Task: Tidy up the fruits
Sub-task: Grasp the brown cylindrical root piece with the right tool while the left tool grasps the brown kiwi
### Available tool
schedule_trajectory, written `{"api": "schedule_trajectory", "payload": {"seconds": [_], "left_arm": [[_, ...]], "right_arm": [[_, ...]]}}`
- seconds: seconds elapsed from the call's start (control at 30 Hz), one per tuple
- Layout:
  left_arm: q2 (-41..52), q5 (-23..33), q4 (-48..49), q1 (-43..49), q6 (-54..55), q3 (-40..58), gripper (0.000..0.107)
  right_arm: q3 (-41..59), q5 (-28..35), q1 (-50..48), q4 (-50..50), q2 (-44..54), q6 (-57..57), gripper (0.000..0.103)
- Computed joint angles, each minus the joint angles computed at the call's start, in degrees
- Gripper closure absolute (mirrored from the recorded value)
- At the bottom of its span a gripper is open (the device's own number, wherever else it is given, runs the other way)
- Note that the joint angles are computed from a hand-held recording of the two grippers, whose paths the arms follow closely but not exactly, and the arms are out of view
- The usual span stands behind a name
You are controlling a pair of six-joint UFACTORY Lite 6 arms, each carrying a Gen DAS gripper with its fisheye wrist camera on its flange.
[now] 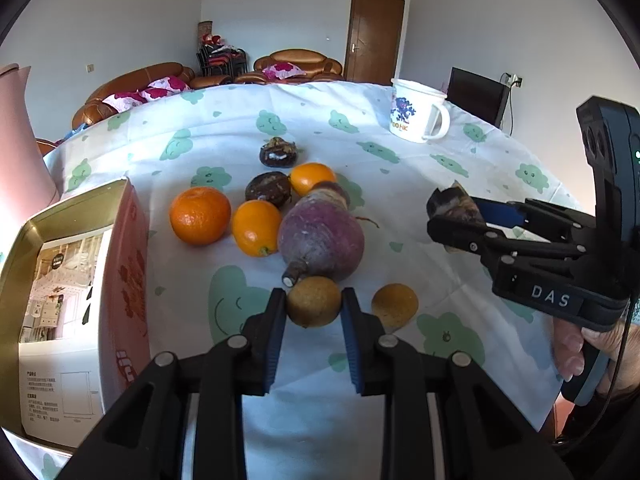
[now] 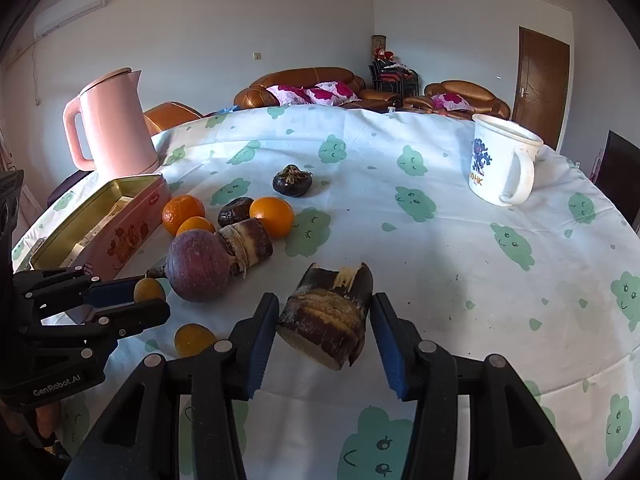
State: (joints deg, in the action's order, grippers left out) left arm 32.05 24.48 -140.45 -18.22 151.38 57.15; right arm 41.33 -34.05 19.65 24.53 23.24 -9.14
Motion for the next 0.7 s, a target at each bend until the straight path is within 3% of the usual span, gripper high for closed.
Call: {"api": "schedule_trajectory", "payload": {"seconds": [0.7], "left_arm": [[-7.0, 7.15, -10.73, 2.45, 11.9, -9.98, 0.078]], "right_arm": [[-4.32, -8.44, 4.32, 3.17, -2.98, -1.93, 0.054]]}}
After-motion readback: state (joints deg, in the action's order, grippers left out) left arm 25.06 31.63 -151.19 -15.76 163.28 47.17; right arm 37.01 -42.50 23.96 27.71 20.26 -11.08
